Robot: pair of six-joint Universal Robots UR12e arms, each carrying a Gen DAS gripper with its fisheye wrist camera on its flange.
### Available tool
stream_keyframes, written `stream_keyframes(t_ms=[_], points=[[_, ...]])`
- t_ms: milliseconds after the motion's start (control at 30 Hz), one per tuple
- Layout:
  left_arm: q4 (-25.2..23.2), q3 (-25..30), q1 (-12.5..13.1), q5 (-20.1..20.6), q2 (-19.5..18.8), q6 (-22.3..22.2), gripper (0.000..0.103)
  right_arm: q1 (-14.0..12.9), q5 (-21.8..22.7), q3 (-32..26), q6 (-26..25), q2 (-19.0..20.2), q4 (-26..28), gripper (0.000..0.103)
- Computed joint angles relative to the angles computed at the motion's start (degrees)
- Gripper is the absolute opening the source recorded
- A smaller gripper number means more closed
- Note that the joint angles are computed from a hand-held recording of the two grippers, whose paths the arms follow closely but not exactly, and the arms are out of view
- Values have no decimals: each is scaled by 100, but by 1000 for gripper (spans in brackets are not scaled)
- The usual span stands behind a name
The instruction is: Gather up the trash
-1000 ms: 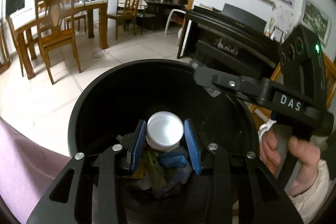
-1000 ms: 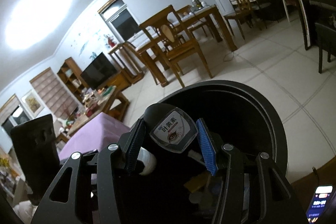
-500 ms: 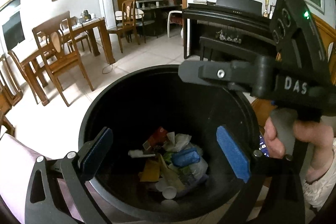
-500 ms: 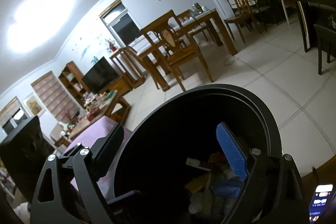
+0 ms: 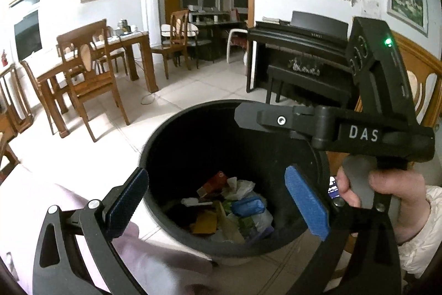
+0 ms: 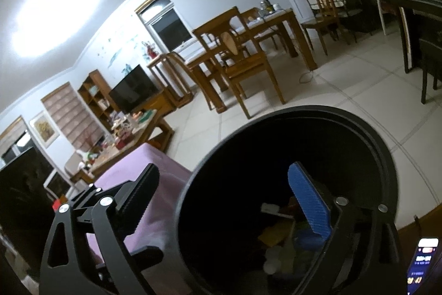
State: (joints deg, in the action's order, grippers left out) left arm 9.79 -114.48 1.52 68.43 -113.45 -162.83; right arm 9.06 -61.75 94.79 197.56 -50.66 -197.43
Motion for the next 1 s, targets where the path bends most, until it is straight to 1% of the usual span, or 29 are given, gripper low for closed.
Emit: stream_keyframes(t_ms=[100, 167, 200, 233, 300, 367, 400, 467, 533, 567, 633, 667, 700, 733, 767, 800, 867, 900, 1000], points=[[212, -181, 164, -39, 123, -149, 98, 142, -20, -80, -114, -33, 142, 94], [420, -345, 325, -10, 214, -306, 98, 275, -7, -150, -224, -46, 247, 94], [508, -401, 379, 34, 236, -375, 98, 343, -16, -198, -289, -44, 308, 97], [634, -503, 480, 134, 281, -488, 98, 444, -37, -253, -372, -29, 354, 98], [728, -646, 630, 369, 360, -670, 98, 600, -20, -381, -539, 2, 540, 98], [865, -829, 837, 670, 462, -963, 98, 780, -36, -549, -694, 45, 799, 98], [979, -961, 989, 876, 524, -1183, 98, 867, -17, -641, -750, 70, 928, 98], [1081, -1119, 1188, 1169, 618, -1416, 98, 1103, -103, -836, -842, 124, 1209, 98], [1238, -1301, 1395, 1551, 711, -1616, 98, 1317, -73, -1050, -931, 207, 1467, 98], [1337, -1378, 1479, 1679, 742, -1688, 98, 1394, -46, -1127, -938, 241, 1505, 98], [1600, -1547, 1681, 1999, 808, -1883, 98, 1611, -24, -1320, -977, 356, 1465, 98], [1680, -1595, 1740, 2128, 836, -1943, 98, 1709, -82, -1402, -997, 396, 1429, 98], [1826, -1660, 1813, 2360, 849, -2041, 98, 1816, -215, -1478, -1020, 435, 1356, 98], [1869, -1681, 1852, 2517, 869, -2122, 98, 1967, -532, -1552, -1103, 500, 1216, 98], [1906, -1714, 1908, 2744, 890, -2267, 98, 2071, -782, -1621, -1210, 533, 1195, 98], [1923, -1736, 1951, 2872, 910, -2363, 98, 2203, -1076, -1709, -1422, 595, 1133, 98], [2001, -1752, 2017, 3013, 916, -2460, 98, 2389, -1450, -1863, -1754, 721, 989, 98], [2026, -1751, 2040, 3120, 909, -2495, 98, 2448, -1448, -1940, -1836, 796, 911, 98], [1937, -1706, 2062, 3326, 908, -2551, 98, 2491, -1049, -2129, -1766, 953, 911, 98]])
